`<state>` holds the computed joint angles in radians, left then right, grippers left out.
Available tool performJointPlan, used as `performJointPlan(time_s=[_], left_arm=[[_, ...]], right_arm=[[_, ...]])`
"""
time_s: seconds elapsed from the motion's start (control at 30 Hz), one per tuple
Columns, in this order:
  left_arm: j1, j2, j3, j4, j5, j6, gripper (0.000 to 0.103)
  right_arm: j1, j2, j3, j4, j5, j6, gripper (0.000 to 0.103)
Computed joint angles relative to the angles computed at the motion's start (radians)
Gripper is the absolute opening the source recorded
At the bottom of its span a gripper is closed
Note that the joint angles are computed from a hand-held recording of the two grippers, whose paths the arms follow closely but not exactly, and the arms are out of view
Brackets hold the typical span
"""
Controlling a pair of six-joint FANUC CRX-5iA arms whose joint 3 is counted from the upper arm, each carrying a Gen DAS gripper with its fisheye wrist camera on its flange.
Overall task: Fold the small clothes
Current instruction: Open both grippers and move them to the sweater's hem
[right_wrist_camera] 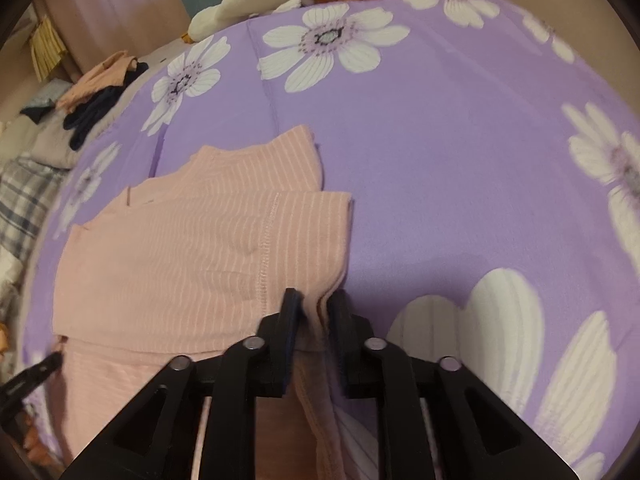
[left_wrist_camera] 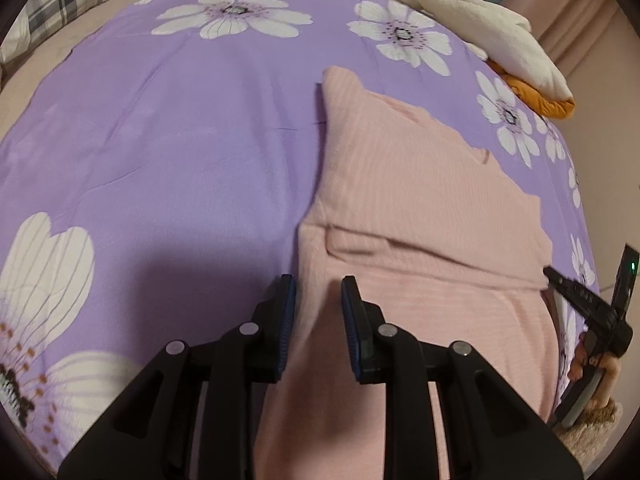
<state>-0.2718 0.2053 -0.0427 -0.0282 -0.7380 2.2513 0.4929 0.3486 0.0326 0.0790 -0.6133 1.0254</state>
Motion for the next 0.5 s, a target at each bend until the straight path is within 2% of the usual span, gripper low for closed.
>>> performJointPlan(time_s=[0.03,0.1,0.2,0.3,0.37,0.5], left_arm=[[-0.009,-0.008,0.004,-0.019,-0.009,0.014,0.026],[-0.029,-0.029,0.006,-0.059,-0.025,0.041,0.038],[-0.051,-0.073,-0.014,-0.097,-0.026,0.065,0.053],[-0.072,-0.116,-0.041,-0.126,-0.028,0.076,0.064],[-0.090,-0.139,-0.053,-0.152,-0.046,0.095,0.070],[-0.118,-0.175,-0.090,-0.170,-0.066,0.105,0.076]], right_arm=[[0.015,-0.012,-0.030,0.084,0.015,-0.062,0.033],[0.023,-0.033,-0.061,0.124,0.039,-0.093,0.049],[0.030,-0.084,-0.098,0.080,0.073,-0.052,0.052],[0.055,-0.154,-0.186,0.128,0.117,-0.085,0.060],[0.067,-0.213,-0.246,0.109,0.152,-0.068,0.065],[0.084,-0.302,-0.319,0.026,0.170,-0.008,0.071]])
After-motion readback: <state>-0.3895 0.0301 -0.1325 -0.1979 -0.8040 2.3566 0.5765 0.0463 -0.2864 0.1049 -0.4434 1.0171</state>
